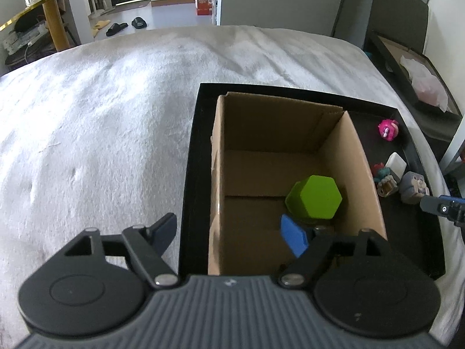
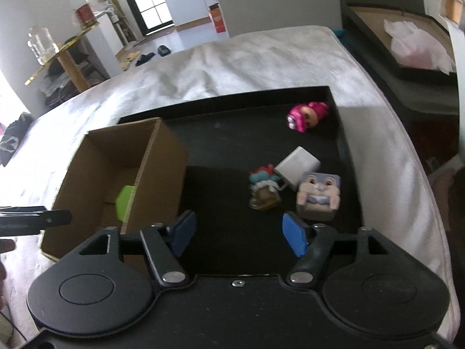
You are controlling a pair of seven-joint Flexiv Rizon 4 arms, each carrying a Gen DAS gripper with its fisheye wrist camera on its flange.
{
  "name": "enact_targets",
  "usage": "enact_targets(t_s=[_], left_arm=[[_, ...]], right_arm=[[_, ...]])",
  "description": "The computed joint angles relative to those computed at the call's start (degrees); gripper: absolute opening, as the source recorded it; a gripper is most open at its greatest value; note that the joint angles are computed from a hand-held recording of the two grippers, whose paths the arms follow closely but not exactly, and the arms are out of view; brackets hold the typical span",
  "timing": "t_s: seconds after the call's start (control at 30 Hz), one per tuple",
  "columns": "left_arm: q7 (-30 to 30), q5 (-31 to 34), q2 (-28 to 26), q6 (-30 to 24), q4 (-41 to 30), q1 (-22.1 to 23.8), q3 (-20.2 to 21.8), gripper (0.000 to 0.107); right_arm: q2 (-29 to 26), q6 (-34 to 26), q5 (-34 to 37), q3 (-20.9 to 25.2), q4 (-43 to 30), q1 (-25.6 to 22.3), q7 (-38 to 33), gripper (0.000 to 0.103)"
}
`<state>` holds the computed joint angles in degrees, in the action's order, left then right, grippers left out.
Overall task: Organize rigid objects
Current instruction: 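Grasp the lavender bunny block with the right gripper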
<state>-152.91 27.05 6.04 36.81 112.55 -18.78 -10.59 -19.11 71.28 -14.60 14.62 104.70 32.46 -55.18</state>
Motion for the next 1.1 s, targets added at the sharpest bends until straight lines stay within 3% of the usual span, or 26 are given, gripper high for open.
enact_targets(t_s=[0.5, 0.77, 0.8, 0.83, 0.87, 1.1], left_arm=[[1.2, 1.8, -4.9, -2.7, -5.7, -1.8, 0.3, 0.08], [0.0, 2.8, -6.0, -5.3, -7.4, -3.1, 1.0, 0.08], [0.0, 2.8, -6.1, -5.6, -7.5, -3.2, 1.1, 0.08], [-0.2, 2.9, -6.2, -5.8, -7.6, -3.3, 1.1, 0.08], [-0.4, 2.9, -6.2, -6.0, -7.7, -3.4, 1.2, 0.08], [-1.3, 2.9, -5.7, -6.2, -7.2, -3.6, 1.5, 0.08]], right_arm=[[-3.4, 3.2, -11.2, -8.1, 1.7, 1.8, 13.6, 0.073], [-6.3, 1.9, -12.1, -7.4, -0.4, 1.3, 13.4, 0.069], [-6.5, 1.6, -12.1, -7.3, -0.6, 1.2, 13.1, 0.062], [-6.9, 0.6, -12.0, -7.1, -1.0, 1.1, 12.6, 0.049], [-6.9, -0.5, -12.5, -7.6, -1.1, 1.5, 12.9, 0.045], [-4.8, 1.0, -13.7, -7.6, 1.1, 1.1, 13.4, 0.043]])
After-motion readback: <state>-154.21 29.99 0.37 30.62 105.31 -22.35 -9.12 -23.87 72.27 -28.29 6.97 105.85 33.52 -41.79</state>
